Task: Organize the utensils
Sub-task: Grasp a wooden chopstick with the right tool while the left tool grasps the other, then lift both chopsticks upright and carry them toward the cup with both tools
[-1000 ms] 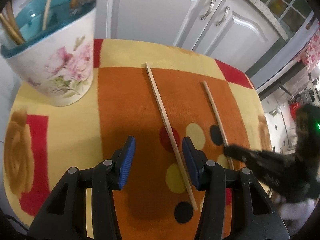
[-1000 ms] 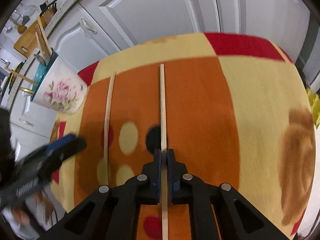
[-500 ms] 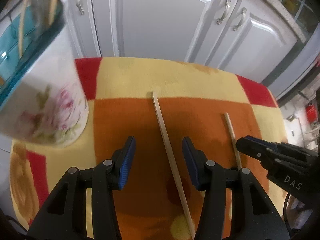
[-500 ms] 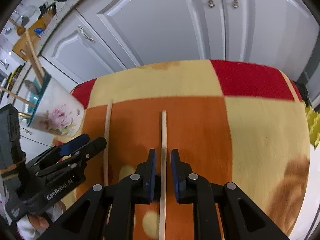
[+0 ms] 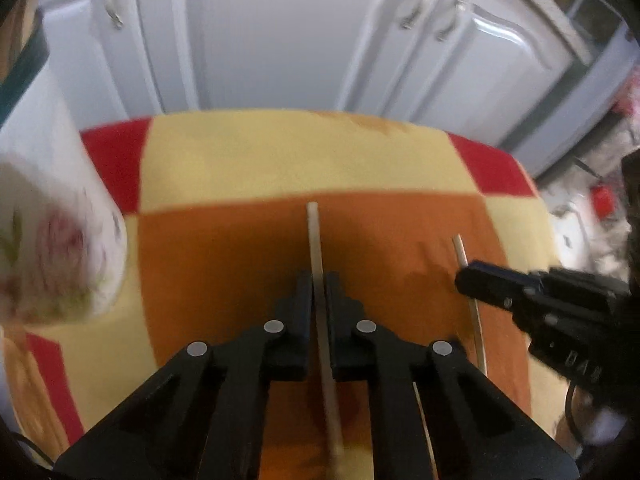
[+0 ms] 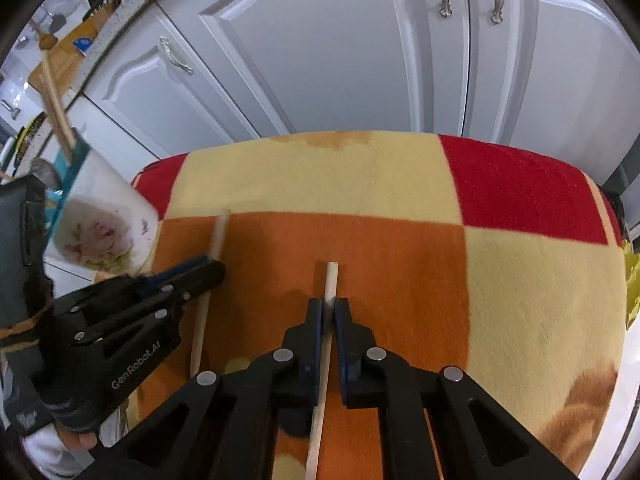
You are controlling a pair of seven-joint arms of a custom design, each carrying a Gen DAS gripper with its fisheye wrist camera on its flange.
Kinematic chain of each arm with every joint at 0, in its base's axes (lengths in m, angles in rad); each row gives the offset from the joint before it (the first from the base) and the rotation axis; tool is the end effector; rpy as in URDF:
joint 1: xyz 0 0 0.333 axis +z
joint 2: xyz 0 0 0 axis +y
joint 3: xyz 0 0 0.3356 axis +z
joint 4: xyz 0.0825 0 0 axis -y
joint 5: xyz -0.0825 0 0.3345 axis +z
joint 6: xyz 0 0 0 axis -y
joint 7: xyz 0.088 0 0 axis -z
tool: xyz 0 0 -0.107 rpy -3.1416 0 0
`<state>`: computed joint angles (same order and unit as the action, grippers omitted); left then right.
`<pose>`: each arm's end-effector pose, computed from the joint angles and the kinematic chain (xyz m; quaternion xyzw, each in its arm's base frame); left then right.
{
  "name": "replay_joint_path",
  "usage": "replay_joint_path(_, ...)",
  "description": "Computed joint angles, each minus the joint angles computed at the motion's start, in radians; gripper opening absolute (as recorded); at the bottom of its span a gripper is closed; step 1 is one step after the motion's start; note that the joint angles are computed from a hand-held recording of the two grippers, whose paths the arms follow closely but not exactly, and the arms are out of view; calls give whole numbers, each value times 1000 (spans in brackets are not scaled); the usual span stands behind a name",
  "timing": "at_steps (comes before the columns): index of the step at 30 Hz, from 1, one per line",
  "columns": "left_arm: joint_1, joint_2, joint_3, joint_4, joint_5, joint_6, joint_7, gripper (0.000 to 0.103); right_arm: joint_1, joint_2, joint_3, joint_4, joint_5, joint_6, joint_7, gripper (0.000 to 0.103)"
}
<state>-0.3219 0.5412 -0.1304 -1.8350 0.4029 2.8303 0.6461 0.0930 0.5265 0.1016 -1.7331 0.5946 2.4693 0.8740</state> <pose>0.5887 -0.2945 0.3375 -0.7366 0.6328 -0.2192 0.0946 0.6483 0.1166 0.3475 -0.8173 0.5196 0.0329 0.2468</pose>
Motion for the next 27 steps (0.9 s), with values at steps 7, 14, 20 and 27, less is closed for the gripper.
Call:
replay_joint_path(7,45,-114,-56,-193,-51,113,37,4,-56,-112,20,-145,139,-11,-119,6)
replay_joint_path(14,-17,-269,6,-349,10,233,-42,4,-48,-242,10,-251,279,-20,-242,5)
replay_joint_path(20,-45,-356,55,-409,132,250,-148,4,-7,-319,-27,-286,314,-10,-292,5)
replay_joint_path(27,-21,-400,41,-460,232,264,-262,4,81,-222,-59,-272,26,104,-91,25)
